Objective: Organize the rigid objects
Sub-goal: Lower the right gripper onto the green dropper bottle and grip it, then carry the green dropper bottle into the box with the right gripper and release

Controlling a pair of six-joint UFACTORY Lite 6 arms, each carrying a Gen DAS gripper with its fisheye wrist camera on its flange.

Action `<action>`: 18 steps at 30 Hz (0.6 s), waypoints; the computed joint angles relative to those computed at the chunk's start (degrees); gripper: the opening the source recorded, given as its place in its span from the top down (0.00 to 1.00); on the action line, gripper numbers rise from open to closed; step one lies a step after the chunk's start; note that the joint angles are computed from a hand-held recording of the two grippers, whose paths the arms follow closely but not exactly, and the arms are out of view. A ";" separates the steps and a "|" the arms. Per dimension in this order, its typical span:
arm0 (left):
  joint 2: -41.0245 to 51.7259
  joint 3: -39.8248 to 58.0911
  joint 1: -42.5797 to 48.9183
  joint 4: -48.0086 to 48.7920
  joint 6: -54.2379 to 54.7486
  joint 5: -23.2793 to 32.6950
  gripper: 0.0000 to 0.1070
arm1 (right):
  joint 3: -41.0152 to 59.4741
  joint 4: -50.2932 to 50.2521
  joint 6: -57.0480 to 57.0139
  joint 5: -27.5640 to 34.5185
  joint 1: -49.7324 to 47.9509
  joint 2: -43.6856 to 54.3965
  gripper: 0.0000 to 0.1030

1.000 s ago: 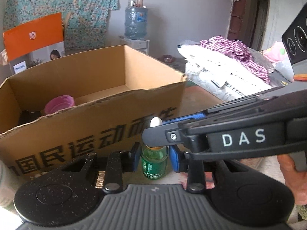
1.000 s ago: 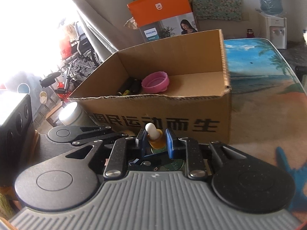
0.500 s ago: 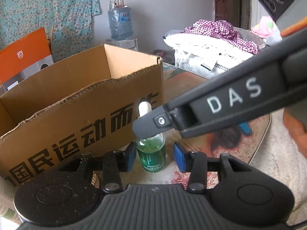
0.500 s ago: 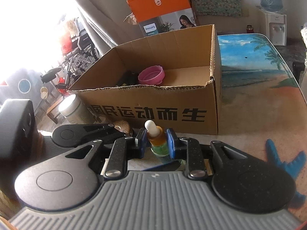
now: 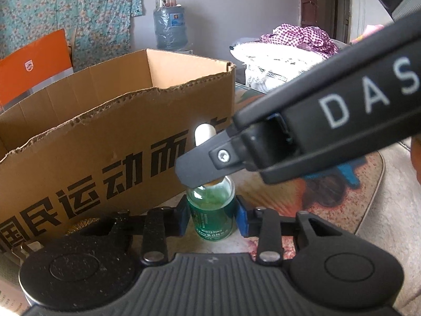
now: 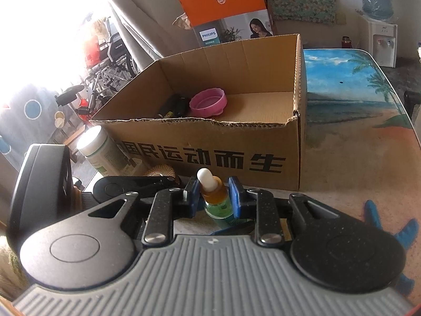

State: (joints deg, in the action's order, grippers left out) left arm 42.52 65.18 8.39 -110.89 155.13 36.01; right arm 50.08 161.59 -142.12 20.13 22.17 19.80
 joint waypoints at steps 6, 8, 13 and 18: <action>-0.16 -0.29 1.19 1.92 -1.90 1.03 0.69 | 0.15 -1.15 1.18 0.64 -0.36 0.49 0.79; -0.65 -0.58 1.44 2.52 -2.29 1.23 0.69 | -0.22 -0.95 0.96 0.93 -0.42 0.31 0.79; -4.00 -2.47 2.70 4.39 -3.37 2.04 0.69 | -2.67 0.87 -0.39 1.56 0.01 -2.74 0.79; -11.89 -7.30 4.83 7.25 -5.63 2.58 0.69 | -5.41 -0.02 -0.05 0.90 0.59 -8.77 0.79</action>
